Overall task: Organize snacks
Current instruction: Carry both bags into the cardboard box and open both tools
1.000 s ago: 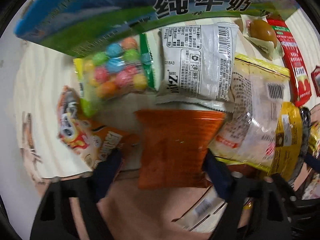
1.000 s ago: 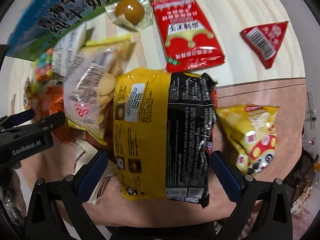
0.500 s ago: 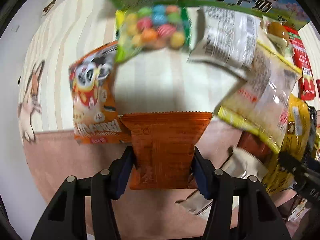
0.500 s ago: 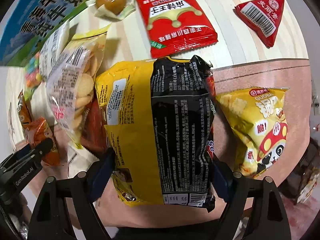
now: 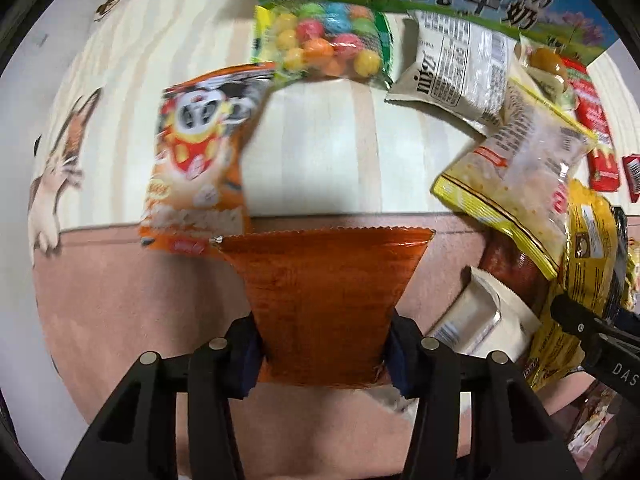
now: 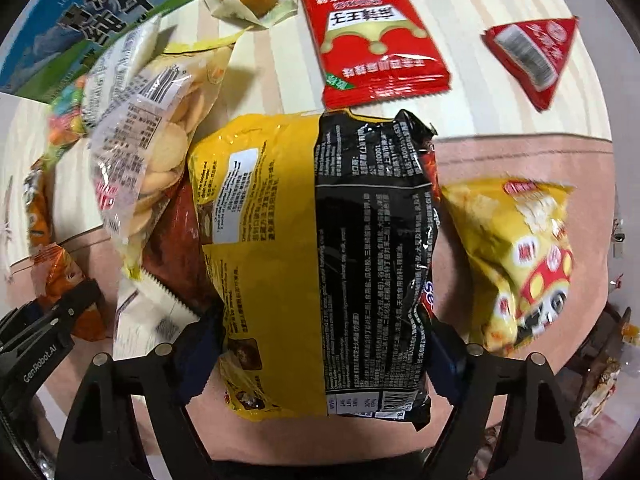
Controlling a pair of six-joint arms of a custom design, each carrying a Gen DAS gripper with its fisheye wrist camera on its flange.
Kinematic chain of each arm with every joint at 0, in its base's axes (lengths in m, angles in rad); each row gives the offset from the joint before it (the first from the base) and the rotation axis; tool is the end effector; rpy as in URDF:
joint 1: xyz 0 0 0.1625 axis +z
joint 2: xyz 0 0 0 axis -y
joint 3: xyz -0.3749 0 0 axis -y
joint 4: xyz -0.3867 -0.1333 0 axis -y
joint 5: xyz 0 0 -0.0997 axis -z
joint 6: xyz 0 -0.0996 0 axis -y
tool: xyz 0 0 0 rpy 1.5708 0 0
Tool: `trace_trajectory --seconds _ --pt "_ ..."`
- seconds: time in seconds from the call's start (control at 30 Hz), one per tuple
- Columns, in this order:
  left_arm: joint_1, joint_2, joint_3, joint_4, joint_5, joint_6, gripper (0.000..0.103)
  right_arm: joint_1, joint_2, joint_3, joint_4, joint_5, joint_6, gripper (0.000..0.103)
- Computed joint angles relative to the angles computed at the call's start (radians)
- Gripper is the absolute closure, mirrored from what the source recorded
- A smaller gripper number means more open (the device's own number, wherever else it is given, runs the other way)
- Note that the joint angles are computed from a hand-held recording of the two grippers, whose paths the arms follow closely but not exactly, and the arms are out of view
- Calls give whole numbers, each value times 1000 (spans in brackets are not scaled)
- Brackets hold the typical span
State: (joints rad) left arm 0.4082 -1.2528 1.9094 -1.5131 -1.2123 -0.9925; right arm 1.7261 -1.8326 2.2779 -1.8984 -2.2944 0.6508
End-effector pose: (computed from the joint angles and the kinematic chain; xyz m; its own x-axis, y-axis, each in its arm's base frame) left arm -0.3350 -0.3282 0.1468 -0.6686 0.2685 -0.6935 0.2444 0.9601 0.1361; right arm 0.1195 -0.3277 0.2722 -0.6726 0.4411 0.5943 0.3191 0.8973 -0.3049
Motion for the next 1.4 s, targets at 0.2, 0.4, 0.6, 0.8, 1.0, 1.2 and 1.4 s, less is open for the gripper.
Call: trace_trajectory --seconds 0.2,0.4,0.6,0.8,1.0,1.2,1.4 --pt "-83 -148 5 116 -28 -97 57 64 -107 4 15 111 -22 14" --pt "-125 -202 -99 155 -35 -122 57 124 -102 -116 -1 204 -92 15" --pt "-58 7 -415 96 11 -29 57 157 15 -359 18 247 -203 14" --pt "43 250 -707 113 90 51 57 108 267 -642 -1 179 -345 14" --pt "171 528 -1028 167 84 138 57 16 505 -923 76 180 -374 14" --pt "258 809 -1396 334 13 170 57 -46 719 -1143 169 141 -371 14" --pt "305 954 -1577 441 -12 190 57 -96 844 -1271 232 121 -379 14"
